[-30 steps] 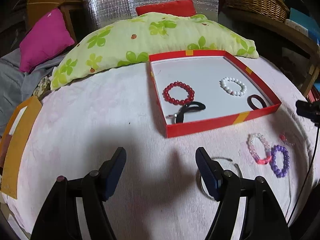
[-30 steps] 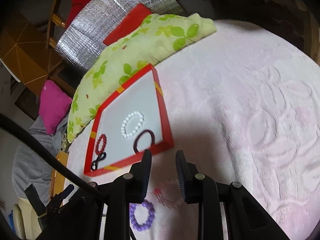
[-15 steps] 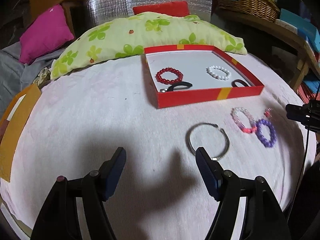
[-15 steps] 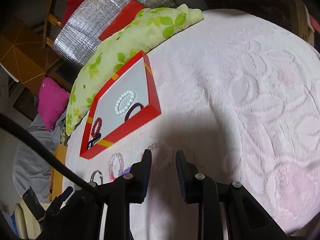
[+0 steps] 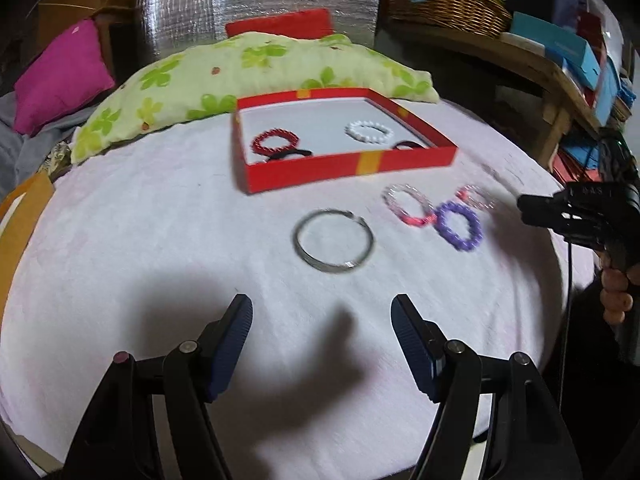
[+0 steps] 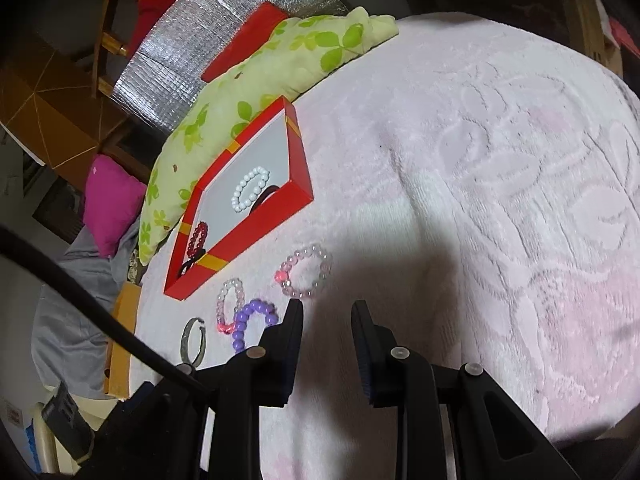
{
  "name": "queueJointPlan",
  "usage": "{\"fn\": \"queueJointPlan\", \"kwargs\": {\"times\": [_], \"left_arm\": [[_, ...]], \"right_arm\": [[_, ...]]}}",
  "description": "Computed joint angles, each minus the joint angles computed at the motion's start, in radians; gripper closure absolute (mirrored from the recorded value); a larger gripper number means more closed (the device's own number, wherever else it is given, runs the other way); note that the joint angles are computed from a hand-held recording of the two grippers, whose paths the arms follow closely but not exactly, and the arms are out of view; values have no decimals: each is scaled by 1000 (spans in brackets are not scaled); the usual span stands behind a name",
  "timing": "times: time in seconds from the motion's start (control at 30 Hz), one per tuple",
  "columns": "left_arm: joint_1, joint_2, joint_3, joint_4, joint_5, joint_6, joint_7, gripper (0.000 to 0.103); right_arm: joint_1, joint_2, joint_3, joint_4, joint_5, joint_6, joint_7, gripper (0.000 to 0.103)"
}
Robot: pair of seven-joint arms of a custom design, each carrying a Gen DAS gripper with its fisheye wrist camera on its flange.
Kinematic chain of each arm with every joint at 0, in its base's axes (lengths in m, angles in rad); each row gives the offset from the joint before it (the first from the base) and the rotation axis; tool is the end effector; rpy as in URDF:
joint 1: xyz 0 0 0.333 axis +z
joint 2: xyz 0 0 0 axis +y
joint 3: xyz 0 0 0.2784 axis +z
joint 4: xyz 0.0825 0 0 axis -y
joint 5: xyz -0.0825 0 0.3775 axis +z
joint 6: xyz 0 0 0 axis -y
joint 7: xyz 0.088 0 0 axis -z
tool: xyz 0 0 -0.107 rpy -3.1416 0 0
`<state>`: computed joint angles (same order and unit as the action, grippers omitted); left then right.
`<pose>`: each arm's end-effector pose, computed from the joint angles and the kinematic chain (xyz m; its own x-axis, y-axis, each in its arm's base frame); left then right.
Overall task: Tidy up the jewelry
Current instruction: 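Withdraw both tools from the tray toward the remaining bracelets, then grasp the pink-and-white beaded bracelet with the left tool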
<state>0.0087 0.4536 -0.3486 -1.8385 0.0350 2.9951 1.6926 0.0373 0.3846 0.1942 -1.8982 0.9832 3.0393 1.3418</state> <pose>0.6389 -0.2023 0.3512 -0.4078 -0.9121 0.0417 -0.6871 0.2765 -0.6719 0.6345 0.0749 0.3322 -0.2683 -0.7630 -0.5881 -0.6877 0.5792 -0.4377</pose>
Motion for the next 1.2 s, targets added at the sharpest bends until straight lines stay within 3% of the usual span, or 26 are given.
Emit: {"fn": "queueJointPlan", "kwargs": {"times": [0.23,0.5,0.77,0.83,0.9,0.97,1.07,1.2], "left_arm": [[-7,-22,-8,-2,-16,-32,-3,30],[-82,0,52,81,37,-65,-52,30],[-155,65,102,205,98,-159,-124,30],[-182,90,124,255,124,-190,-151,30],[-200,109,139,291,148,-209,-173,30],[-221,128,158,330,176,-233,-201,30],[-219,159,151,384,179,-268,-208,30],[-234,217,156,481,189,-319,-218,30]], "right_arm": [[-31,1,42,11,99,12,-105,76],[-31,15,38,43,195,-15,-182,76],[-30,8,29,55,346,-29,-296,76],[-22,12,15,65,359,-34,-299,73],[-13,17,5,73,366,-28,-301,58],[-10,23,5,87,383,-16,-322,52],[2,36,-5,110,363,0,-325,52],[34,61,-37,134,203,5,-208,52]]}}
